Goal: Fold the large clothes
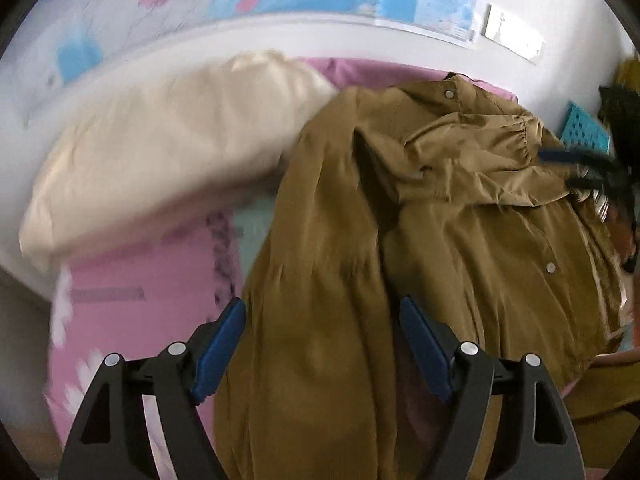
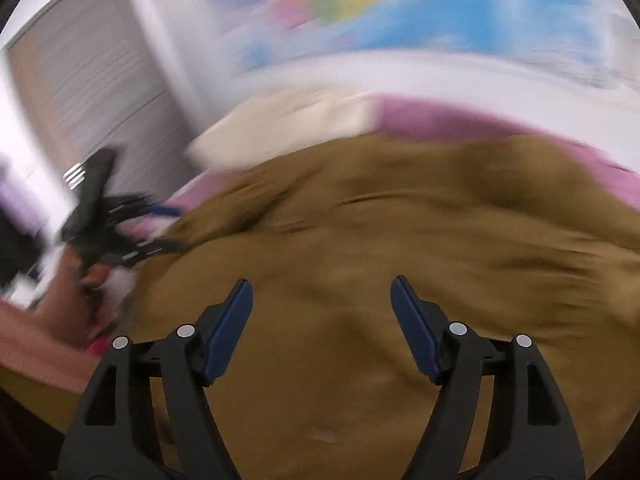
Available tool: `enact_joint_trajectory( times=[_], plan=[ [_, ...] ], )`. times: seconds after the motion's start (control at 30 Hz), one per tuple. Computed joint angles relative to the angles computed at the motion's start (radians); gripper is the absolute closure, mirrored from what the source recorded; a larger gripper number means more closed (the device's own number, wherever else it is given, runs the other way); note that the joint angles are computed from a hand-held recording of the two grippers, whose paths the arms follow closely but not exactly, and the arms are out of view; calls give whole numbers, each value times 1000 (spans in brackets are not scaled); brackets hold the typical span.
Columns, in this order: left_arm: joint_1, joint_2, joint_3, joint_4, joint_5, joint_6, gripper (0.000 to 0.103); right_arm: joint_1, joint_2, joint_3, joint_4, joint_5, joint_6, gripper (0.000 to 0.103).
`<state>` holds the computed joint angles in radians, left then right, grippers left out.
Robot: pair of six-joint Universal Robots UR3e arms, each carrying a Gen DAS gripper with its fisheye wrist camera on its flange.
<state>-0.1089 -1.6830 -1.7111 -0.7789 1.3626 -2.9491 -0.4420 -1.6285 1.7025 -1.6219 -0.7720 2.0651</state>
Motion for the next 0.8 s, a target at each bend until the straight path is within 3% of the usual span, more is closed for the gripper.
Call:
enact_joint_trajectory(
  times=[0.07, 0.23, 0.33, 0.4, 0.47, 0.6, 0.67, 0.7, 0.73, 0.8],
  plan=[
    [20, 52, -95, 39, 4, -13, 26, 96, 8, -5, 21, -1, -13, 34],
    [94, 142, -244, 40, -81, 45, 26, 313, 56, 23, -126, -21, 95, 33],
    [86, 140, -280, 82, -18, 6, 26, 377, 73, 53, -221, -64, 156, 33],
    [113, 157, -292, 105, -63, -5, 25, 374, 56, 88, -232, -65, 177, 33],
    [137, 153, -286, 117, -150, 19, 7, 352, 31, 118, -246, -69, 203, 33],
    [69, -24, -113, 127, -114, 65, 7, 256, 2, 140, -181, -36, 204, 33],
    [57, -117, -16, 89, -121, 61, 53, 227, -15, 156, -183, -35, 217, 33],
    [47, -158, 38, 57, -97, 43, 83, 213, -35, 170, -185, -38, 219, 33],
    [44, -179, 76, 35, -81, 30, 94, 197, -69, 198, -188, -35, 217, 33],
    [70, -149, 79, 45, -102, 24, 97, 168, -98, 204, -160, -13, 200, 33]
  ],
)
